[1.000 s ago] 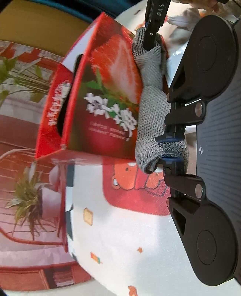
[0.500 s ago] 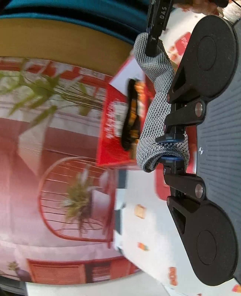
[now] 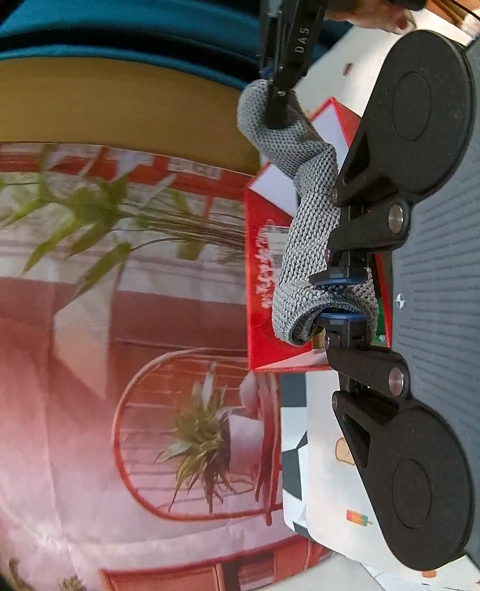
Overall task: Organize soft objects
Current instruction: 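Lift the towel with the left tool over the red box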
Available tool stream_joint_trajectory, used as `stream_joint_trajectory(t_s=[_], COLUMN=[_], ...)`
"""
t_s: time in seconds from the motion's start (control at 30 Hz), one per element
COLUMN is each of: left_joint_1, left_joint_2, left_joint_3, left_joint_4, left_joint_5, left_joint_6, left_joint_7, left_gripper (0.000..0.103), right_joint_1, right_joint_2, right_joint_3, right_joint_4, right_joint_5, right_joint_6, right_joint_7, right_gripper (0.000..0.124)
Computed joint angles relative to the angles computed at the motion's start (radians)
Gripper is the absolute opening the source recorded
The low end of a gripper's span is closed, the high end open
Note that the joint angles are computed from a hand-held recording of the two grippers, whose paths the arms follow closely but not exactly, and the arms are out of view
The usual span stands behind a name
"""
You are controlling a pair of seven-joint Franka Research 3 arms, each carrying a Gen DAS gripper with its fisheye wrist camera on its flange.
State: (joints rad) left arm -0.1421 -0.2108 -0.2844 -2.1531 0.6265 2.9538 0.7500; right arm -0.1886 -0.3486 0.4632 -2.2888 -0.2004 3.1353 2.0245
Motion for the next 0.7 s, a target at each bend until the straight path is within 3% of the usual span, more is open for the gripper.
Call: stream_joint_trajectory(t_s=[0.1,0.33,0.7], left_joint_1=[-0.06,-0.099,-0.104], left_joint_2=[0.054,0.152,0.238], left_joint_3=[0.043,0.057,0.054], left_joint_4=[0.049,0.15,0.233], left_joint_5=[-0.122,-0.284,-0.357], left_joint_6=[-0.055,-0.193,-0.266], left_joint_7=[0.144,0.338,0.42], left_gripper=[0.015,0.015,0.015], right_joint_1=[0.024,0.115,0.23], right_joint_2=[0.038,0.11,0.168], right_joint_3=[-0.023,-0.101,-0.221], right_joint_4=[0.036,0.068,0.084], right_joint_5=[-0.017,-0.076,-0.165], right_joint_6=[-0.053,-0.155,-0.225], right_joint_7=[-0.022,0.035,0.137], right_gripper=[0.016,0.016,0.016])
